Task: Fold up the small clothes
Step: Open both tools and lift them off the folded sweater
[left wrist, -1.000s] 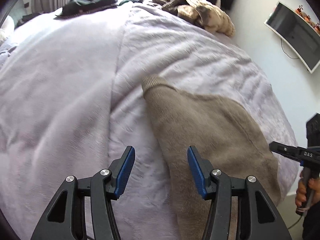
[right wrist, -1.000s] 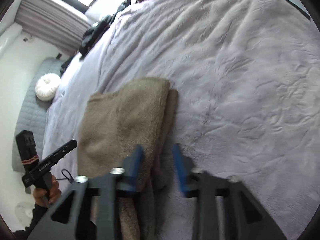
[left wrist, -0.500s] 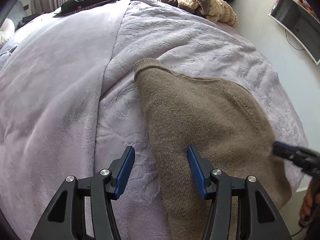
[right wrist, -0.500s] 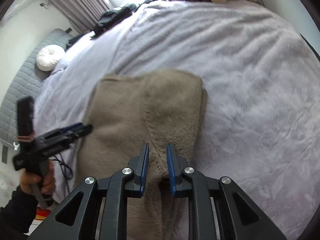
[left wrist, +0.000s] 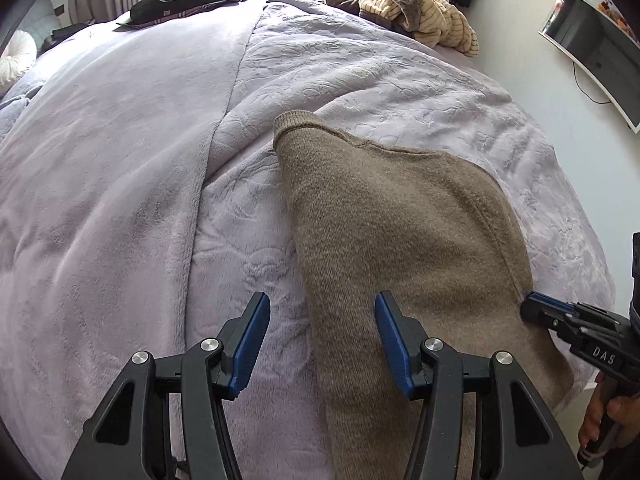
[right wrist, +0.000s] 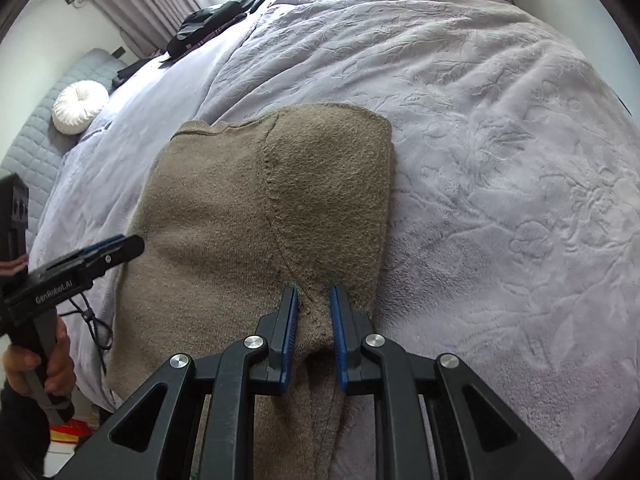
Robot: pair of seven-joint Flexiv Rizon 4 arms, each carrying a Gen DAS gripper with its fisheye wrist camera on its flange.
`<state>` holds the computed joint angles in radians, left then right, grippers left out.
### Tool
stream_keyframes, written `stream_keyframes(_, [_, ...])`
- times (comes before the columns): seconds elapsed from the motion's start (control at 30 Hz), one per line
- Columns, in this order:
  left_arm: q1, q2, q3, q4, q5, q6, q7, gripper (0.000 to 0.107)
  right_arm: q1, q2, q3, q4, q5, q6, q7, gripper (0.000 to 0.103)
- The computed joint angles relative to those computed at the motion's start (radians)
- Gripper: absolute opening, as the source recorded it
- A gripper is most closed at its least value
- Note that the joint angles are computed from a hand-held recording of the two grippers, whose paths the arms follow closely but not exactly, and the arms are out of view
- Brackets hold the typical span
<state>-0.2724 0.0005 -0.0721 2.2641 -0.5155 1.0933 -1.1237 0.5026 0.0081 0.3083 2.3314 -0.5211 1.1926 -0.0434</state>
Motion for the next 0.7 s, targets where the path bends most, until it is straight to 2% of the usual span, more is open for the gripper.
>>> stream_keyframes(0.1, [-0.002, 0.019, 0.004, 0.009, 0.016, -0.007, -0.008, 0.056, -0.003, 0.016, 0.003, 0.013, 0.017, 0.01, 0.02, 0.017])
stream_keyframes(0.13, [-0.003, 0.026, 0.005, 0.013, 0.015, -0.011, -0.008, 0.056, -0.004, 0.022, 0.005, 0.017, 0.021, 0.012, 0.025, 0.02])
stream_keyframes(0.53, [-0.017, 0.09, 0.021, 0.046, 0.022, -0.057, -0.017, 0.056, -0.006, 0.078, 0.033, 0.03, 0.056, -0.008, 0.076, 0.021])
stream_keyframes(0.7, [-0.008, 0.111, 0.021, 0.041, 0.086, -0.08, -0.069, 0.056, 0.002, 0.087, 0.041, 0.021, 0.081, -0.031, 0.068, 0.021])
